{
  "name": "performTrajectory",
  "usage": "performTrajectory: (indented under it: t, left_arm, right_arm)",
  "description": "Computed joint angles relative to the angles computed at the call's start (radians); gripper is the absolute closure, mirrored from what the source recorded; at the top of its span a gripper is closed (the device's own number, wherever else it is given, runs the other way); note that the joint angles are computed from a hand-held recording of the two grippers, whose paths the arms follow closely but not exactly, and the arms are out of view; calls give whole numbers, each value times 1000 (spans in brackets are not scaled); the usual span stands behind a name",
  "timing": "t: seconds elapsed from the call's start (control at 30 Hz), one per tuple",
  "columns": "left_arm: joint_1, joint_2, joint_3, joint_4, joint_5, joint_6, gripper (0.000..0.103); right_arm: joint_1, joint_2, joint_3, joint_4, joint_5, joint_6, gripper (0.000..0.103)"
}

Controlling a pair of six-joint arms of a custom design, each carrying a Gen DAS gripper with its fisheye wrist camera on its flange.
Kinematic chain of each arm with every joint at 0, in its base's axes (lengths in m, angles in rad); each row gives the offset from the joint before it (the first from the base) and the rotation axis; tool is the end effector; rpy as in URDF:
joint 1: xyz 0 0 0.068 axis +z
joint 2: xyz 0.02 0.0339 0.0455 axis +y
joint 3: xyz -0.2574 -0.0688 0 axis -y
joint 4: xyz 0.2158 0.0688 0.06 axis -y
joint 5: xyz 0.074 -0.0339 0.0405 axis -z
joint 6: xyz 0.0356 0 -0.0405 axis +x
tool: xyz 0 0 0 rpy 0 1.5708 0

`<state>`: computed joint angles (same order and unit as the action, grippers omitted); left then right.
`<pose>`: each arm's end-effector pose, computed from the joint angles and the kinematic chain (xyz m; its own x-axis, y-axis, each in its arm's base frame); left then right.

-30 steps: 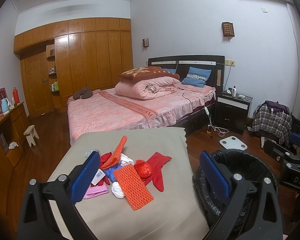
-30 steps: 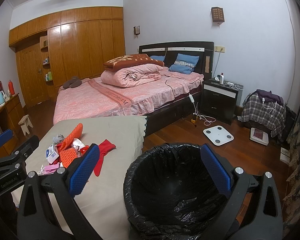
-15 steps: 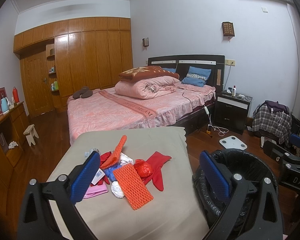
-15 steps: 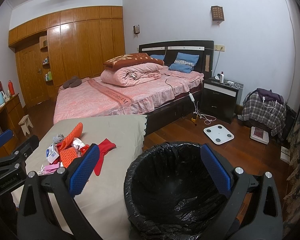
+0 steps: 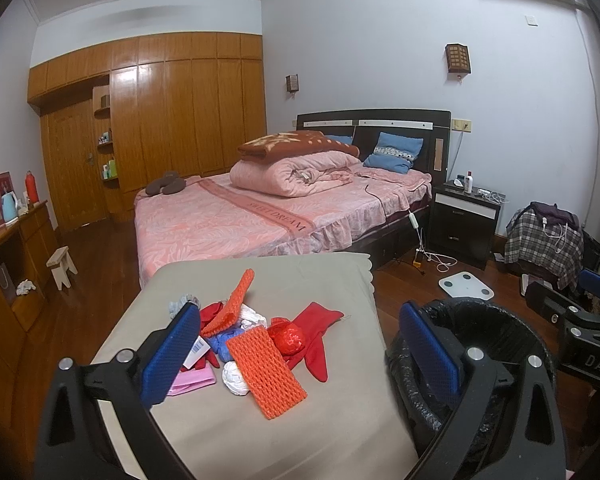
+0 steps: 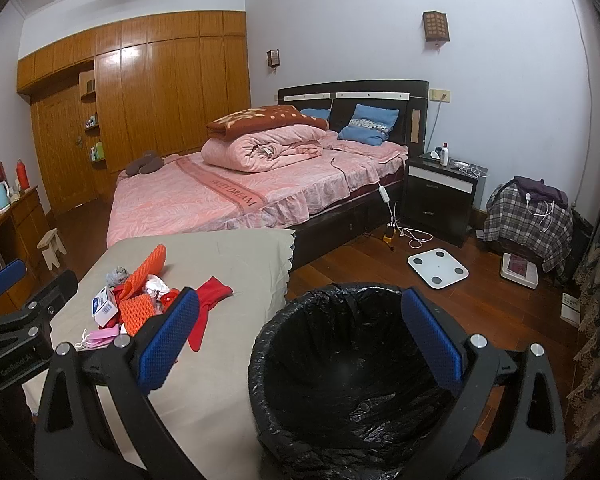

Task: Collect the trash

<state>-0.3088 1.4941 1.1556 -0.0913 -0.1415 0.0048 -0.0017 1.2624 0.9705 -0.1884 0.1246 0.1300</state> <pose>0.3093 -0.0934 0.3096 -0.3961 0.1314 -0.9088 0.1806 0.9815 0.0631 0.2628 -0.0049 0.3036 -0.4436 0.1294 -0.8868 0.1709 0.9836 0.0580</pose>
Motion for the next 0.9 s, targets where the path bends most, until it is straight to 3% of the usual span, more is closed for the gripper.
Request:
performTrajectory:
  t: [0.37, 0.53, 0.77, 0.9]
  left_arm:
    - [1, 1, 2, -3, 2, -3, 6]
    - [5, -1, -28, 27, -2, -4, 6]
    - [123, 66, -55, 134, -2, 30, 6]
    - [191, 116, -55, 141, -6, 47, 6]
  right_arm:
    - [2, 11, 26, -15, 2, 1, 5]
    - [44, 46, -40, 80, 26, 10, 5]
    - [133, 228, 47, 152, 57, 27, 5]
    - [177, 342, 91, 200, 48, 31, 5]
